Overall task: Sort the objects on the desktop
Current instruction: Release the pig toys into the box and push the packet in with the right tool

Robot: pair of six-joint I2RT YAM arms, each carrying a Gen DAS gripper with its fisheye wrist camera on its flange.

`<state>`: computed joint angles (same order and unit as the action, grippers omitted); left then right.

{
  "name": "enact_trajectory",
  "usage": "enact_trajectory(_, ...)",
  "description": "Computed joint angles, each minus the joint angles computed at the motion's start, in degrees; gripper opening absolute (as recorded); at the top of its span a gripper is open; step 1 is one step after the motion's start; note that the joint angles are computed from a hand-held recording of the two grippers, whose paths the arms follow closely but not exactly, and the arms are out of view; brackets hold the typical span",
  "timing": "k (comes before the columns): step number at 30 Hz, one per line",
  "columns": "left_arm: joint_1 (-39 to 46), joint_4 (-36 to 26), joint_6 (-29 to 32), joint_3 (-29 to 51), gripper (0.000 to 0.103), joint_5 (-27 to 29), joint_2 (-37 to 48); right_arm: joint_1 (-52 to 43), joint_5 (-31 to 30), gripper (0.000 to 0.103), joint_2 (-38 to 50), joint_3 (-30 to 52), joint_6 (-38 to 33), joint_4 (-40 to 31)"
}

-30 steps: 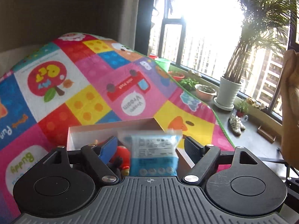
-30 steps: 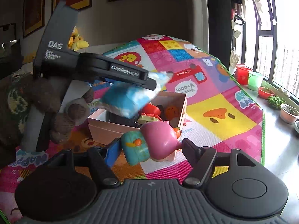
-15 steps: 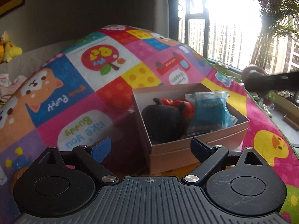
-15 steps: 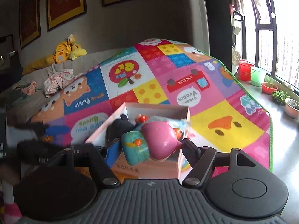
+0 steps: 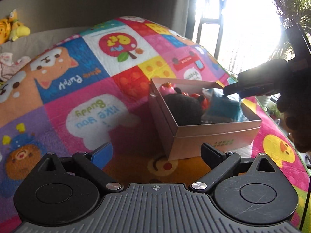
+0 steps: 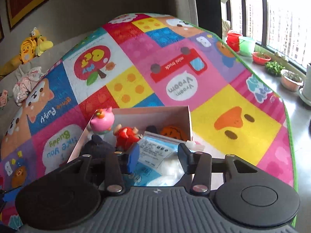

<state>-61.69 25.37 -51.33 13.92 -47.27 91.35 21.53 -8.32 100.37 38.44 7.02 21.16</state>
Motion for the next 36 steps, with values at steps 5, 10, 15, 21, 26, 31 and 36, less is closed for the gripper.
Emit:
enact_trajectory(5, -0.6, 1.4, 0.0, 0.9, 0.1, 0.9, 2.8, 2.6, -0.7, 0.05, 4.9, 1.3, -0.8, 6.8)
enact_trajectory(10, -0.6, -2.1, -2.5, 0.5, 0.101, 0.2, 1.3, 4.4, 0.8, 0.052, 7.3, 1.1, -3.5, 11.3)
enact_trajectory(15, -2.0, -7.3, -5.0, 2.8, 0.103, -1.1, 3.2, 4.9, 7.4, 0.053, 1.1, -6.1, -8.9, 14.1)
enact_trajectory(21, -4.9, -16.0, -10.9, 8.8, 0.103, -2.3, 8.9, 2.7, 6.5, 0.103, -17.6, -26.6, -5.6, 21.4)
enact_trajectory(26, -6.7, -23.3, -18.1, 14.1, 0.103, -3.3, 14.0, 9.1, 12.9, 0.103, -13.1, -32.8, -5.4, 24.8)
enact_trajectory(31, -6.0, -28.7, -21.5, 19.3, 0.103, -3.0, 19.7, 10.8, 12.8, 0.103, -2.2, -30.3, -1.1, 26.7)
enact_trajectory(36, -2.4, -22.1, -18.6, 17.6, 0.103, -1.0, 19.5, 13.7, 19.3, 0.103, 8.6, -24.0, -2.5, 28.5)
